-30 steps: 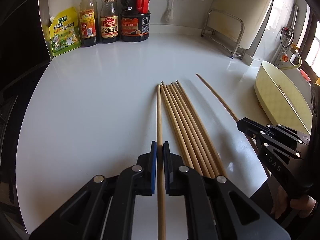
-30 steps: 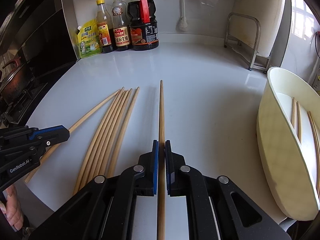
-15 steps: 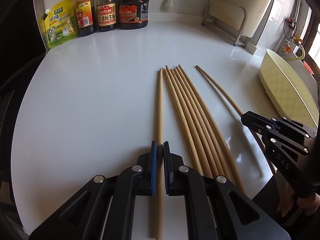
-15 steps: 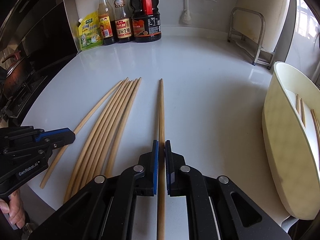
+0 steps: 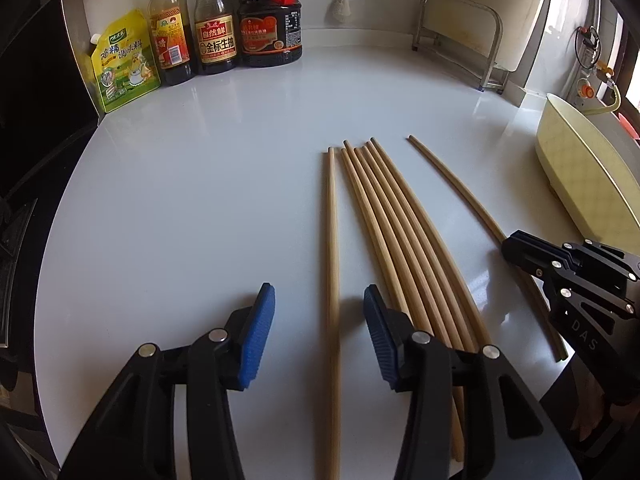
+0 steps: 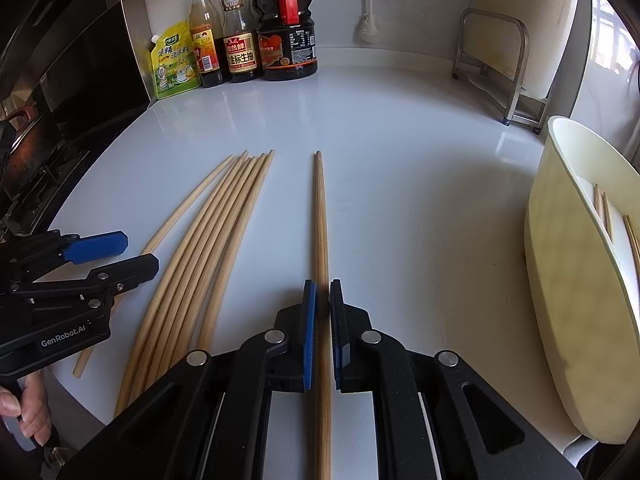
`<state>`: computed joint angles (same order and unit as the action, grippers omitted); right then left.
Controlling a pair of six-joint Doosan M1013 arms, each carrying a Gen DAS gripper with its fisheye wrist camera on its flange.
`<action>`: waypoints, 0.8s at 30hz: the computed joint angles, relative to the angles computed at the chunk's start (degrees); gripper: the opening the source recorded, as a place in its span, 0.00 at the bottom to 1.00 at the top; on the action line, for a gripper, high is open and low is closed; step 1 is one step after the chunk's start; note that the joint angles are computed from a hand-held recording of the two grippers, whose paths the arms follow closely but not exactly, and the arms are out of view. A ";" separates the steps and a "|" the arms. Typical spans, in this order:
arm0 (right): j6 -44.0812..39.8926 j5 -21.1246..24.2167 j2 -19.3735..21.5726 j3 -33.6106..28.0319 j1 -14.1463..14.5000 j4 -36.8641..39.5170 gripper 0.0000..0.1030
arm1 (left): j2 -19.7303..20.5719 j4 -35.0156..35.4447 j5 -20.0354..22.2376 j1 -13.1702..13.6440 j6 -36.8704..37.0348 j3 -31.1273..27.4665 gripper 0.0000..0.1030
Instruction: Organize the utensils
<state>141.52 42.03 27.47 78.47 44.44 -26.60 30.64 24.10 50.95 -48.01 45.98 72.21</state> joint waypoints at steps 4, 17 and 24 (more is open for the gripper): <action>-0.08 -0.09 0.02 0.03 -0.14 -0.18 0.14 | 0.87 0.87 0.67 0.34 -0.54 -1.27 0.49; -0.23 2.15 0.80 -1.00 -0.06 -1.68 0.51 | 1.65 0.81 1.91 0.77 -1.62 -2.18 0.84; 0.39 3.75 1.29 -1.69 -0.26 -1.47 0.72 | 1.85 -0.04 2.96 1.13 -1.43 -2.50 0.94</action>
